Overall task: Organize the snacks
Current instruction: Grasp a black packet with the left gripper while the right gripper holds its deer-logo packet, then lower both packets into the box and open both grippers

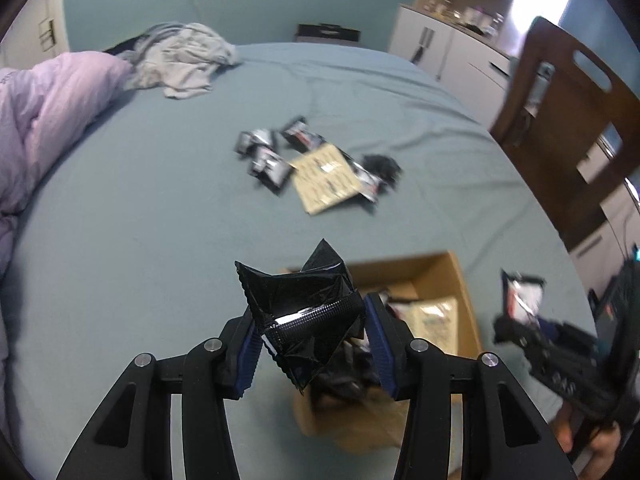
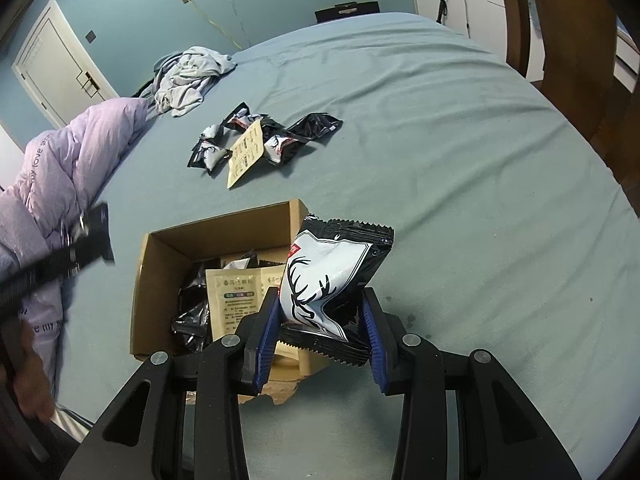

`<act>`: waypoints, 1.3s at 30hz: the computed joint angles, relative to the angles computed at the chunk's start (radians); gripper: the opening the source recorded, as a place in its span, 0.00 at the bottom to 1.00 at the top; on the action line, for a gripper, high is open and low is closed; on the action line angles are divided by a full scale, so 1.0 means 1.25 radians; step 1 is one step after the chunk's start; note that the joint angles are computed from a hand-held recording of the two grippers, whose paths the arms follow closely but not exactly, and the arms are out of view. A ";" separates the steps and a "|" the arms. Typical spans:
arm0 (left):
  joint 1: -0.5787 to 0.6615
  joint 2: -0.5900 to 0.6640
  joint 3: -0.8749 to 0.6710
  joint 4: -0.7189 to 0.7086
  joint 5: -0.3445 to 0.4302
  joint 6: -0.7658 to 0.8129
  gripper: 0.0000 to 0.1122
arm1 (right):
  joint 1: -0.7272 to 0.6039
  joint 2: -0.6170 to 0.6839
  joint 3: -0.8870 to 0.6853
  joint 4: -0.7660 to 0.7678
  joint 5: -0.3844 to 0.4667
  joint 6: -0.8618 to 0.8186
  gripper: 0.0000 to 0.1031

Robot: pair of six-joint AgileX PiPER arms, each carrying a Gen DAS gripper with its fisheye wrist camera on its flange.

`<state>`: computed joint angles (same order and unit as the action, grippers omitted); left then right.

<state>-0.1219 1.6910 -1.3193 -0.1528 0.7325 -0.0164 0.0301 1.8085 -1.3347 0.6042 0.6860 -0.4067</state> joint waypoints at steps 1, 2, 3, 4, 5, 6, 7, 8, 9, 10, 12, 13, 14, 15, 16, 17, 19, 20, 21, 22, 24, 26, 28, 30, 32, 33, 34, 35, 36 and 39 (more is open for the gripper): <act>-0.008 0.003 0.010 -0.010 -0.005 0.008 0.42 | 0.000 0.000 0.002 0.000 -0.003 -0.002 0.36; -0.017 0.009 0.017 -0.007 -0.013 0.006 0.42 | 0.001 0.000 0.003 -0.002 -0.005 -0.002 0.36; -0.026 0.016 0.022 0.000 -0.018 0.003 0.42 | 0.002 0.001 0.001 -0.006 -0.006 0.002 0.36; -0.033 0.026 0.022 0.006 -0.021 0.002 0.42 | 0.003 0.002 0.001 -0.006 -0.006 0.001 0.36; -0.038 0.037 0.023 0.011 -0.027 -0.003 0.43 | 0.003 0.003 -0.001 -0.003 -0.004 -0.002 0.36; -0.040 0.040 0.027 0.013 -0.028 -0.007 0.43 | 0.004 0.005 -0.004 -0.002 -0.002 -0.003 0.36; -0.039 0.044 0.029 0.010 -0.031 -0.007 0.43 | 0.006 0.006 -0.006 -0.001 -0.002 -0.005 0.36; -0.036 0.050 0.029 0.008 -0.035 -0.009 0.43 | 0.006 0.007 -0.008 -0.002 -0.003 -0.008 0.36; -0.036 0.052 0.030 0.011 -0.034 -0.017 0.44 | 0.009 0.008 -0.008 -0.006 -0.006 -0.010 0.36; -0.032 0.054 0.029 0.007 -0.029 -0.019 0.46 | 0.012 0.007 -0.007 -0.009 -0.011 -0.011 0.36; -0.019 0.058 0.026 -0.019 -0.025 -0.010 0.62 | 0.015 0.006 -0.003 -0.007 -0.016 -0.021 0.36; -0.015 0.054 0.030 -0.027 -0.031 -0.009 0.66 | 0.015 0.006 -0.001 -0.002 -0.017 -0.030 0.36; -0.012 0.048 0.035 -0.026 -0.041 -0.017 0.74 | 0.017 0.007 -0.001 0.000 -0.017 -0.035 0.36; -0.012 0.041 0.041 -0.022 -0.050 -0.022 0.76 | 0.019 0.010 -0.006 -0.001 -0.010 -0.038 0.36; -0.010 0.035 0.045 -0.018 -0.058 -0.026 0.76 | 0.021 0.013 -0.013 -0.004 -0.002 -0.039 0.36; -0.007 0.030 0.045 -0.014 -0.060 -0.028 0.77 | 0.022 0.017 -0.023 -0.005 0.012 -0.040 0.36; -0.003 0.027 0.048 -0.009 -0.062 -0.030 0.80 | 0.024 0.031 -0.059 -0.002 0.047 -0.043 0.36; 0.001 0.026 0.050 -0.004 -0.062 -0.035 0.81 | 0.028 0.038 -0.083 -0.006 0.064 -0.041 0.36; 0.004 0.028 0.047 0.001 -0.057 -0.038 0.81 | 0.031 0.048 -0.104 -0.015 0.076 -0.034 0.36; 0.008 0.032 0.041 0.004 -0.049 -0.038 0.81 | 0.037 0.062 -0.135 -0.031 0.095 -0.021 0.36; 0.021 0.040 0.020 0.012 -0.026 -0.026 0.81 | 0.050 0.103 -0.210 -0.061 0.147 0.011 0.36; 0.043 0.038 0.006 0.036 -0.020 -0.033 0.81 | 0.066 0.154 -0.297 -0.093 0.212 0.049 0.37; 0.063 0.038 0.001 0.065 -0.022 -0.066 0.81 | 0.091 0.210 -0.392 -0.144 0.273 0.097 0.37; 0.091 0.049 -0.009 0.040 -0.012 -0.057 0.81 | 0.112 0.252 -0.463 -0.175 0.309 0.136 0.37; 0.121 0.062 -0.019 -0.012 0.009 -0.031 0.81 | 0.124 0.281 -0.515 -0.188 0.334 0.180 0.38; 0.128 0.064 -0.019 -0.027 0.012 -0.024 0.81 | 0.128 0.294 -0.538 -0.185 0.346 0.203 0.38; 0.133 0.063 -0.017 -0.038 0.012 -0.020 0.81 | 0.129 0.307 -0.558 -0.174 0.358 0.215 0.38; 0.135 0.060 -0.015 -0.044 0.010 -0.016 0.81 | 0.129 0.325 -0.585 -0.156 0.376 0.224 0.38; 0.135 0.056 -0.012 -0.049 0.007 -0.010 0.81 | 0.131 0.332 -0.593 -0.148 0.382 0.230 0.38; 0.122 0.048 -0.004 -0.039 -0.005 -0.003 0.81 | 0.134 0.370 -0.649 -0.141 0.424 0.269 0.38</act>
<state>0.0303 1.7507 -1.3244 -0.2010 0.7267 -0.0203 0.1970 2.2714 -2.1454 0.4283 1.2162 -0.0702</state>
